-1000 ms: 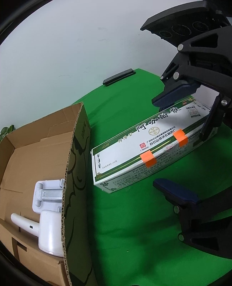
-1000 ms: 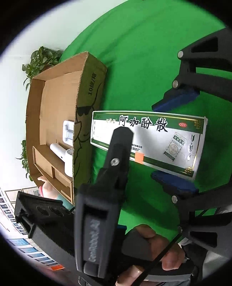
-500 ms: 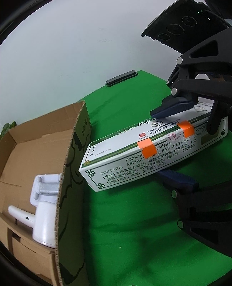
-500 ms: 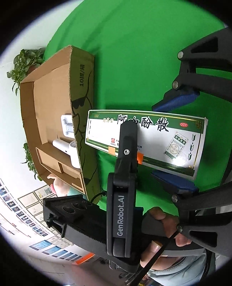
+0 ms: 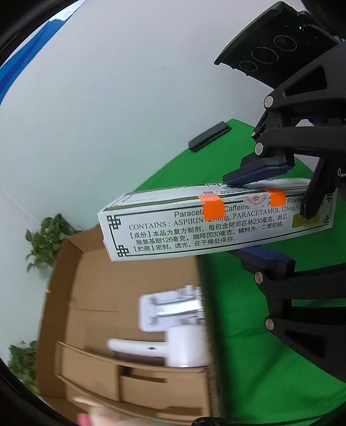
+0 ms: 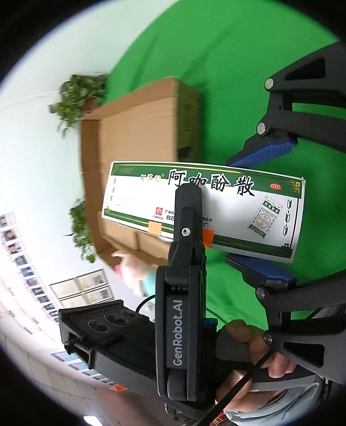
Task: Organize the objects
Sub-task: 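Grasp the medicine box with the right gripper and lift it, then carry the medicine box into the box and lay it beside the phone stand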
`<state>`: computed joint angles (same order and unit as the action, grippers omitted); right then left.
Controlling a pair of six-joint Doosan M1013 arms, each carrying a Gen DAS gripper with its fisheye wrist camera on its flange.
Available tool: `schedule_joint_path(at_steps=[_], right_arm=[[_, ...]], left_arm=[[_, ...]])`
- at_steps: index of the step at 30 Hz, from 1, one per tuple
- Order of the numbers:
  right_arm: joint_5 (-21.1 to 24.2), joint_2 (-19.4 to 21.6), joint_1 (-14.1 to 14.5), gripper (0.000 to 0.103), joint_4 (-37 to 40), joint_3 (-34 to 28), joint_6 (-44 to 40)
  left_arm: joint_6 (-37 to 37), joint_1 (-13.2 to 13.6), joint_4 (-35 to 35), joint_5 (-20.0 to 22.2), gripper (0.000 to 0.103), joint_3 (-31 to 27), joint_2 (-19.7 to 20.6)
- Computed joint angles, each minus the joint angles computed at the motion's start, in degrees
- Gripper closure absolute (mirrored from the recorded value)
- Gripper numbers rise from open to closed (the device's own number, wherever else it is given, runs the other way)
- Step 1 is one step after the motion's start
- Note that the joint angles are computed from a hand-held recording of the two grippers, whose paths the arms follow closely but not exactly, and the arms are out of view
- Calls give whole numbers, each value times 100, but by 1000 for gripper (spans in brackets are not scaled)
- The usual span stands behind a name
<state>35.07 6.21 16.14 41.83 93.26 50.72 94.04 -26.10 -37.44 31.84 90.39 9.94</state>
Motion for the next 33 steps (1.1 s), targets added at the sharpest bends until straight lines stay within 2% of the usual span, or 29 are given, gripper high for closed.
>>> schedule_joint_path(at_steps=[7, 11, 14, 20, 26, 33], right_arm=[[-310, 226, 71, 41, 219, -583, -225], [-209, 436, 45, 41, 76, -1034, -116], [70, 709, -38, 41, 33, -1503, 44], [595, 1146, -147, 42, -139, -2289, 534], [869, 1308, -125, 42, -362, -2461, 914], [1310, 1579, -101, 42, -705, -2682, 1355]], left_arm=[[244, 189, 276, 212, 64, -670, 68], [-238, 112, 959, 373, 64, -1367, 394], [-489, 130, 1500, 625, 65, -1915, 664], [-573, 312, 1552, 1447, 65, -2990, 1222], [-707, 417, 1483, 1827, 65, -3306, 1522], [-694, 559, 1238, 2040, 65, -3273, 1834]])
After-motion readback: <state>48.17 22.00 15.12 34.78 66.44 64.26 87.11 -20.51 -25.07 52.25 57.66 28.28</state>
